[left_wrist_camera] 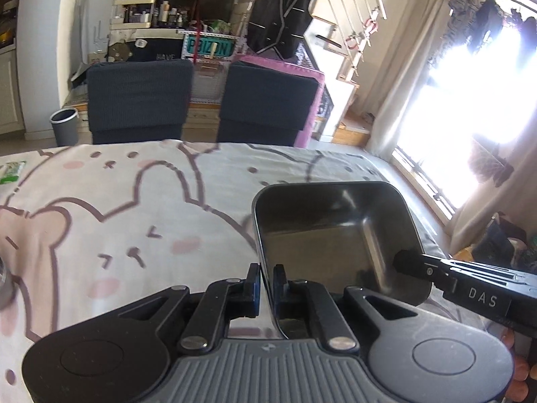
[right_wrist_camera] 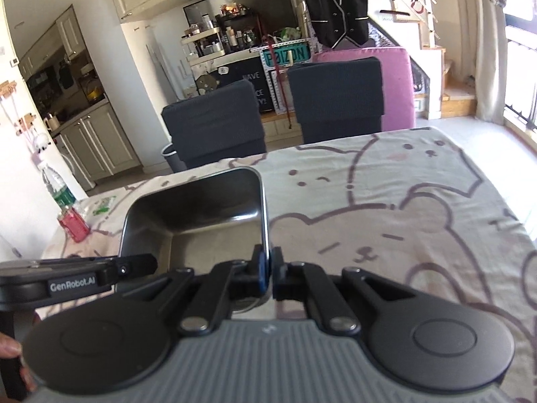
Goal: Organize plates and bowls
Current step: 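Lift the second steel tray with both grippers and carry it toward the bowls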
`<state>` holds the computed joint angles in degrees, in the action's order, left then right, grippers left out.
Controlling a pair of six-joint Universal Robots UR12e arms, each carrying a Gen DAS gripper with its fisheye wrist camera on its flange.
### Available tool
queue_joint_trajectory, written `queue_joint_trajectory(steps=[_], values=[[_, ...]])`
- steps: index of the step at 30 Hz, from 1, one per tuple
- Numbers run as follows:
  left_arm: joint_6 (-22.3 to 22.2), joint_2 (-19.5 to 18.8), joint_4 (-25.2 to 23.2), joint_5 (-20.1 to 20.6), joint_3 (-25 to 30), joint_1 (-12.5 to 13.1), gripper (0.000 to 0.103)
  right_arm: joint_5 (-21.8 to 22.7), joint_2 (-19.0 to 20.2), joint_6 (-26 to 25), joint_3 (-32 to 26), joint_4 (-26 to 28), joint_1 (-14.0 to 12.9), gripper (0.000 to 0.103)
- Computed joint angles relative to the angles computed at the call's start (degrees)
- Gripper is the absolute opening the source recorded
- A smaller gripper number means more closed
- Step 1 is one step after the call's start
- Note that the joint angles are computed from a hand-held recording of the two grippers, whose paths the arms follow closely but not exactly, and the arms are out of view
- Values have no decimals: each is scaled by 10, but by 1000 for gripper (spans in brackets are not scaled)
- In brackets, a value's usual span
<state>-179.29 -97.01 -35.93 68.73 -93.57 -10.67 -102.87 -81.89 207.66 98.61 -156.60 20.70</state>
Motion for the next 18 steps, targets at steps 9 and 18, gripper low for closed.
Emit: queue_joint_trajectory(steps=[9,18], values=[[19,8,-21,-21,-19,-25,9,-33,-46,13,55,16,-3,4],[49,-4,-68,-15,-15,-45,10,-61,-60,7,68,64,-3,4]])
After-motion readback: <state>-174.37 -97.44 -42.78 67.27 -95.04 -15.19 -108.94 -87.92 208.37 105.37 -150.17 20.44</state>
